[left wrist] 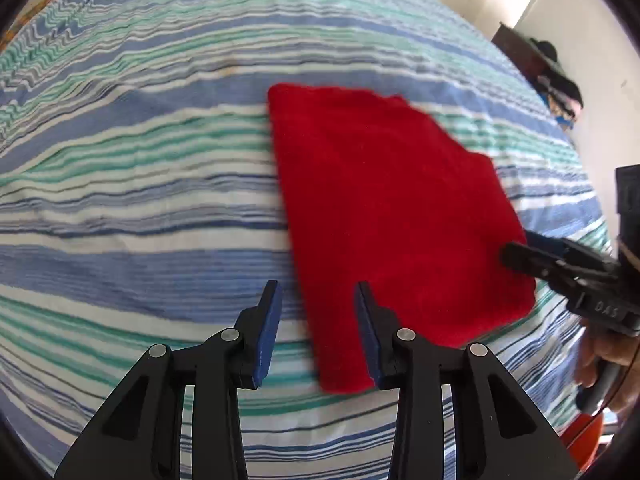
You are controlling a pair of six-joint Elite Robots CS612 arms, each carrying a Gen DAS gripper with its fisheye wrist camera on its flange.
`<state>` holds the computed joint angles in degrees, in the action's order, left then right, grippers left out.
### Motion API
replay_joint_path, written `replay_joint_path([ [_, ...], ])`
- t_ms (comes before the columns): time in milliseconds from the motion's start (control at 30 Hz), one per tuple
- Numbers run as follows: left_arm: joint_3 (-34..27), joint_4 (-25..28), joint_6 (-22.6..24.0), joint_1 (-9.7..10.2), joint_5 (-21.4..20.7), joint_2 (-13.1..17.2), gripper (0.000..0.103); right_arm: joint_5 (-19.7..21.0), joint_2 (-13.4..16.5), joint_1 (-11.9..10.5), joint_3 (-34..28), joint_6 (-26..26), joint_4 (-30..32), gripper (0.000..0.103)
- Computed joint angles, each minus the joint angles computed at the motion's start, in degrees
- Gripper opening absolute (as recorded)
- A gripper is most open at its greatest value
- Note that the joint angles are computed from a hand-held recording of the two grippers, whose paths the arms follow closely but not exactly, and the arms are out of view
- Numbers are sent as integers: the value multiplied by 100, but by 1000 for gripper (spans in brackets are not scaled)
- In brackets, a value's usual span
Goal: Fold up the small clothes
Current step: 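Carry the sweater to the middle of the bed and open both grippers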
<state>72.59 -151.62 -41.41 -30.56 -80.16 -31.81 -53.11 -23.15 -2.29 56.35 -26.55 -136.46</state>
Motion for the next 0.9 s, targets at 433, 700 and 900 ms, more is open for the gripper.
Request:
replay_joint_path([
  [433, 1852, -492, -552, -752, 2322, -1158, 99, -1248, -1578, -359, 3310, -106, -3359, 100],
  [700, 2224, -455, -763, -980, 2976, -1512, 99, -1522, -2056, -225, 4114, -294, -4143, 100],
  [900, 2529, -909, -754, -1080, 3102, -1733, 100, -1548, -2291, -191, 4421, -220, -4462, 102],
])
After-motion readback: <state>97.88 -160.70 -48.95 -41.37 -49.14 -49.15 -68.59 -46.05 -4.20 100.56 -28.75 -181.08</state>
